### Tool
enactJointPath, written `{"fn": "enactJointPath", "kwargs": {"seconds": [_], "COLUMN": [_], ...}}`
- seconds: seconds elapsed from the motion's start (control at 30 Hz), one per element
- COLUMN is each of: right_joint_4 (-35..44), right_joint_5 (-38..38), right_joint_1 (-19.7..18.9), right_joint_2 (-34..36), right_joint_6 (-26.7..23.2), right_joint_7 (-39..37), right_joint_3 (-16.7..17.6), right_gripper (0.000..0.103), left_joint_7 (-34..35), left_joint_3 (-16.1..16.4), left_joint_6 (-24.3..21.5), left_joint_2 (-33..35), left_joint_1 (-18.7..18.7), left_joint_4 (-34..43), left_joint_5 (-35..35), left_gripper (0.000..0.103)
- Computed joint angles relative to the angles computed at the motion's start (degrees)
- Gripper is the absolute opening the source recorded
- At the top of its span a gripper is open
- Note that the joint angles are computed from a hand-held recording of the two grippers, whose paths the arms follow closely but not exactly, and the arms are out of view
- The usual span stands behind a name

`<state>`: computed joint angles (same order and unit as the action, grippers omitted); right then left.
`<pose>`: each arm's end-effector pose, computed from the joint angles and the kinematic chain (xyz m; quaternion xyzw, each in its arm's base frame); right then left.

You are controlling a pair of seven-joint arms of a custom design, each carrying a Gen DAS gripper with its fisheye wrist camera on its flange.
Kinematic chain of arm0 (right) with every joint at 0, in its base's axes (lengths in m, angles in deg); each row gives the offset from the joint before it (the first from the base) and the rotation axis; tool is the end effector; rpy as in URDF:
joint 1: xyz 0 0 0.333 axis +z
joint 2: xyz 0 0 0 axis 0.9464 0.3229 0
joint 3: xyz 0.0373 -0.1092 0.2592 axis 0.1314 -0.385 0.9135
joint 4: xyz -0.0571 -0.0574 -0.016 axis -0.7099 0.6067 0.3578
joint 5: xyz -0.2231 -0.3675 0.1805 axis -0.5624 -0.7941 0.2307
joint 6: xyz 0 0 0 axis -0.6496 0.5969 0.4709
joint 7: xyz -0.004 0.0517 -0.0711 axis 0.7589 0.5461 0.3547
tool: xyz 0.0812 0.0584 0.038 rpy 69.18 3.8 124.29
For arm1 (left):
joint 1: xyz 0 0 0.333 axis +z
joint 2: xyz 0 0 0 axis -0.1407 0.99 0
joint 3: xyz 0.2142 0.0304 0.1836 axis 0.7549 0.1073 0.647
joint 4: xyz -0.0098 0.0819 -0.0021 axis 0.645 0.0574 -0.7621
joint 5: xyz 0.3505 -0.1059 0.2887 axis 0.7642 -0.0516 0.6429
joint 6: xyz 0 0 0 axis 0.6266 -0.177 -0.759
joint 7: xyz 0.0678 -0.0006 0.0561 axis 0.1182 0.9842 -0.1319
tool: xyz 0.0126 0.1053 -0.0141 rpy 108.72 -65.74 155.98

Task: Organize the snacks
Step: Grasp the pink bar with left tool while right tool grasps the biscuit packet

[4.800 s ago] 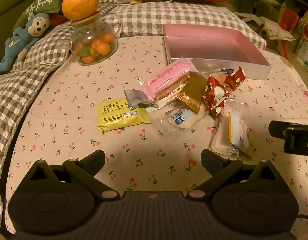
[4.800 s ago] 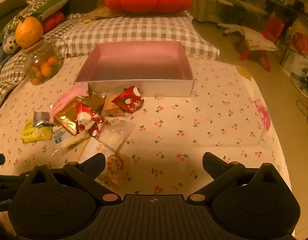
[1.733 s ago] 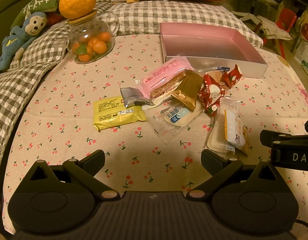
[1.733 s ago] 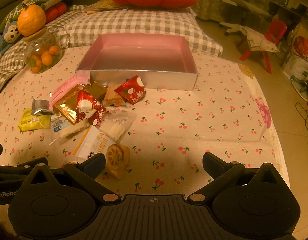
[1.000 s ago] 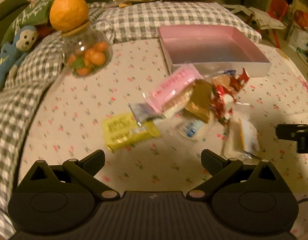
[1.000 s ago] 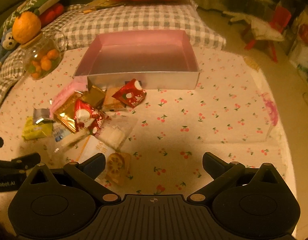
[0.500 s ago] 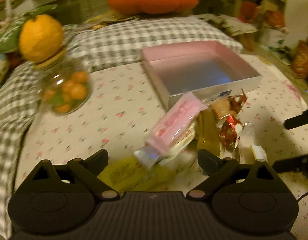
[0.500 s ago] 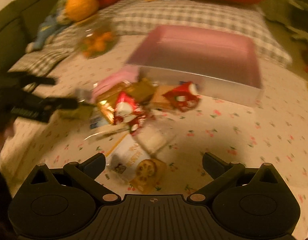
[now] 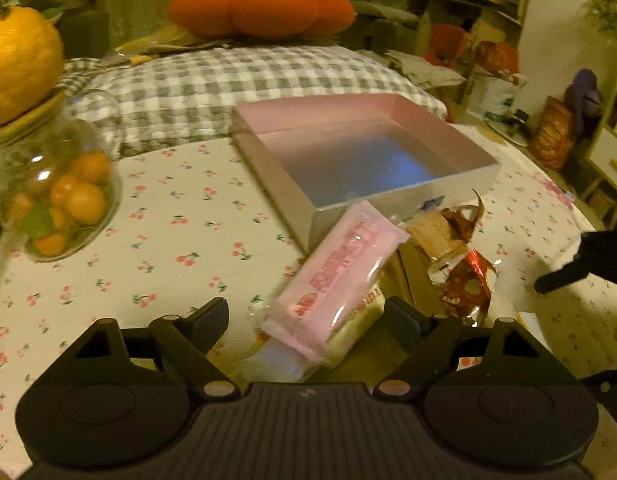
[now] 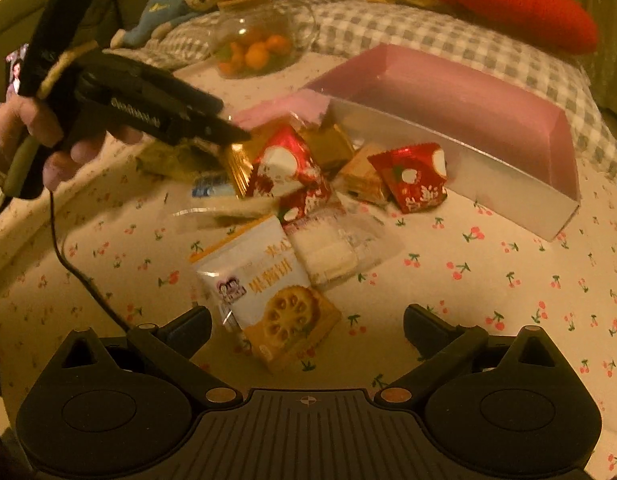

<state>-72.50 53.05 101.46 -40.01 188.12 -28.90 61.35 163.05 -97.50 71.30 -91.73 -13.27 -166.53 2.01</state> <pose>0.4962 0.2701 0.4124 -0.8995 0.2477 -0.0714 0.3528 0.4477 -0.1021 0.4560 -0.6244 0.6888 -0.2970 0.2177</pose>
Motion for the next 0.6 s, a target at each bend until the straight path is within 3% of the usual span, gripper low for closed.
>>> {"fn": "enactJointPath", "kwargs": {"seconds": [0.17, 0.33, 0.6], "right_joint_4": [-0.09, 1.1, 2.61], "right_joint_5": [2.28, 4.52, 6.97], "right_joint_1": [0.95, 1.16, -0.84], "right_joint_2": [0.15, 1.36, 2.79], "right_joint_6": [1.3, 1.69, 0.75], "right_joint_7": [-2.48, -3.37, 0.22], "right_joint_3": [0.02, 0.12, 0.73], "right_gripper": [0.096, 0.083, 0.067], "left_joint_7": [0.56, 0.1, 3.86], "left_joint_3": [1.32, 1.25, 3.35], "left_joint_6": [0.55, 1.49, -1.41], "left_joint_2": [2.57, 3.24, 3.22], "left_joint_1": [-1.08, -1.2, -3.58], "left_joint_4": [1.11, 1.48, 2.2], "left_joint_5": [-1.82, -2.91, -4.81], "left_gripper": [0.078, 0.075, 0.073]}}
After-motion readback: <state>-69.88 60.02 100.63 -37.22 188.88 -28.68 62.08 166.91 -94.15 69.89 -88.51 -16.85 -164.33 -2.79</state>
